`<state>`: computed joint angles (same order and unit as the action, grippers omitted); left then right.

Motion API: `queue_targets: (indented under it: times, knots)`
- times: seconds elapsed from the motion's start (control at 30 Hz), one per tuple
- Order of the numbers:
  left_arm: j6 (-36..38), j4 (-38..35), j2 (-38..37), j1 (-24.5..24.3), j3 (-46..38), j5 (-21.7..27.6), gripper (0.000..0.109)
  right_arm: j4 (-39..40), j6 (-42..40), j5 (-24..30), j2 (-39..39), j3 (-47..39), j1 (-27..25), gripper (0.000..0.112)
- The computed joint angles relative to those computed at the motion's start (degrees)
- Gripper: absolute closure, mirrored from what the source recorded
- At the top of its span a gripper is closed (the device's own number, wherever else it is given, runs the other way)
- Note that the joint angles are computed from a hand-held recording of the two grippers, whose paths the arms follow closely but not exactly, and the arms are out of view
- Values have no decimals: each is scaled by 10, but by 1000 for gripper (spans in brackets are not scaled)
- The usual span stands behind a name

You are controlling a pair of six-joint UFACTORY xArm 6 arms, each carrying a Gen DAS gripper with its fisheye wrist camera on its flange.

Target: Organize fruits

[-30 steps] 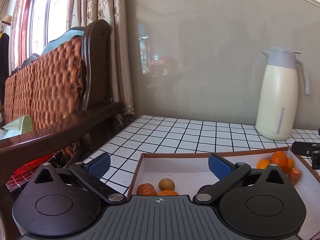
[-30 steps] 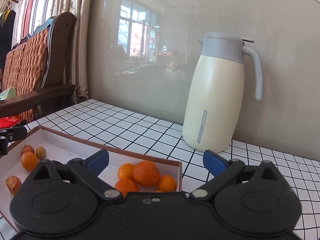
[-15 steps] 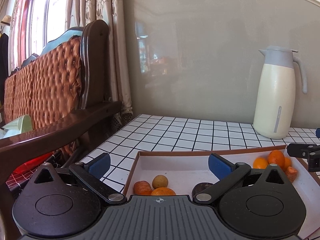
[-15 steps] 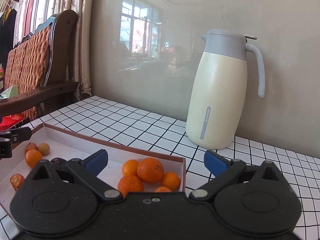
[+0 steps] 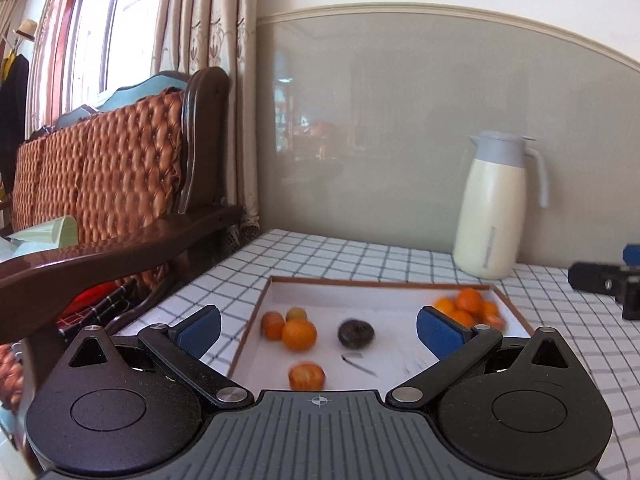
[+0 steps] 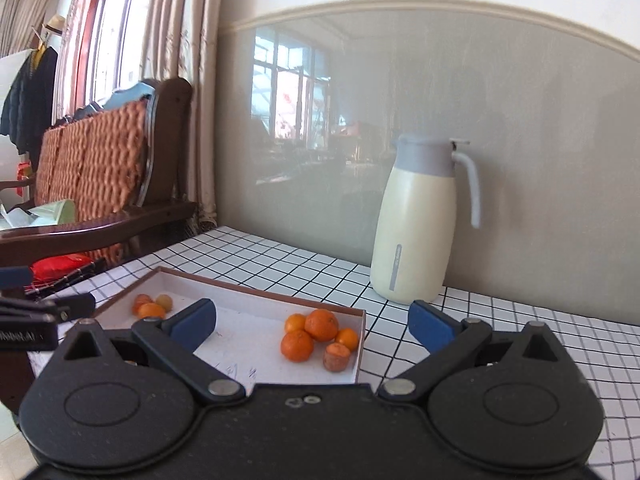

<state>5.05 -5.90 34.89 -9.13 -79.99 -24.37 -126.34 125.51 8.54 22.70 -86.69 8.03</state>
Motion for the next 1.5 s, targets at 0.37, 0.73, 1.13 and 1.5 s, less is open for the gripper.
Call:
queue_targets:
  times: [0.37, 0.73, 1.13, 1.5]
  knots:
    - [22, -29, -154, -65, 295, -200, 6, -133, 175, 110, -191, 285, 34, 15]
    - [40, -46, -128, -93, 312, -261, 6, -98, 122, 149, -202, 318, 48, 15]
    - [32, -49, -123, -92, 309, -264, 6, -91, 110, 160, -209, 329, 51, 15]
    - [26, -48, -122, -90, 309, -266, 6, -91, 110, 161, -210, 330, 50, 15]
